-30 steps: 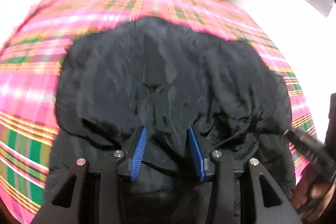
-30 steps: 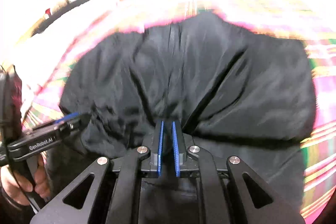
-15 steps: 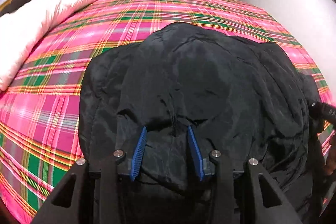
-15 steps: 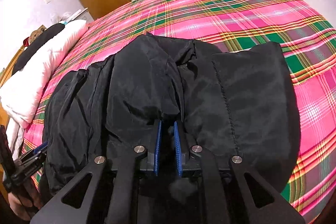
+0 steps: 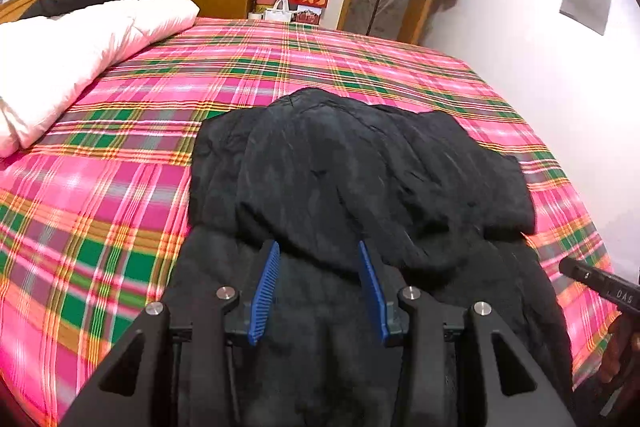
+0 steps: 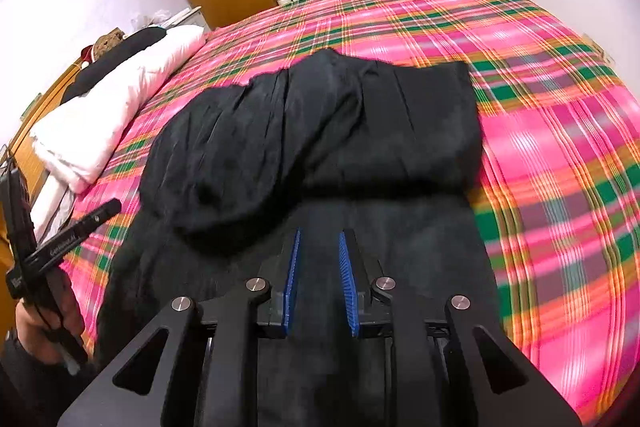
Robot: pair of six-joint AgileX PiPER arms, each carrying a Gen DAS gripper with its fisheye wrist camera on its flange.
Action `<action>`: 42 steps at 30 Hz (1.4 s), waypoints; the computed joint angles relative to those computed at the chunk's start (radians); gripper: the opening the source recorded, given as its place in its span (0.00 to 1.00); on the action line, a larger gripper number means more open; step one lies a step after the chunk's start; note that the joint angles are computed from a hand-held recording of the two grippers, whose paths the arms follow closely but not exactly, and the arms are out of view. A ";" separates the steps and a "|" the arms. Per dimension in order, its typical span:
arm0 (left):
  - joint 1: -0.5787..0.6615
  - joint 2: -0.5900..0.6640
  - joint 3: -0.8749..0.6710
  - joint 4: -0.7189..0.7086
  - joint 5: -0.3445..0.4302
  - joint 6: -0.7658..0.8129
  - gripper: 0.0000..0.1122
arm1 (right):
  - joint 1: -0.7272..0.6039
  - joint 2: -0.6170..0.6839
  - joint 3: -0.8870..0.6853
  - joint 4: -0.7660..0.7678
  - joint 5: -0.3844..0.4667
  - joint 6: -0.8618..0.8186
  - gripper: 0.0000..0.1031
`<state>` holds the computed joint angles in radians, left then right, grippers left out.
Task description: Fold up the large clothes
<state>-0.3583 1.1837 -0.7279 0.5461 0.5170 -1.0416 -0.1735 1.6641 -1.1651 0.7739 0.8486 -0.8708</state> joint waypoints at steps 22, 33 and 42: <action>-0.652 -0.329 0.211 0.168 0.614 -0.542 0.38 | -0.283 -0.211 0.314 -0.064 0.045 -0.133 0.46; -0.348 -0.407 0.332 0.060 0.471 -0.367 0.38 | -0.262 -0.128 0.303 -0.171 -0.064 0.004 0.55; -0.049 -0.369 0.394 -0.098 0.280 -0.106 0.39 | -0.278 -0.053 0.270 -0.231 -0.106 0.103 0.56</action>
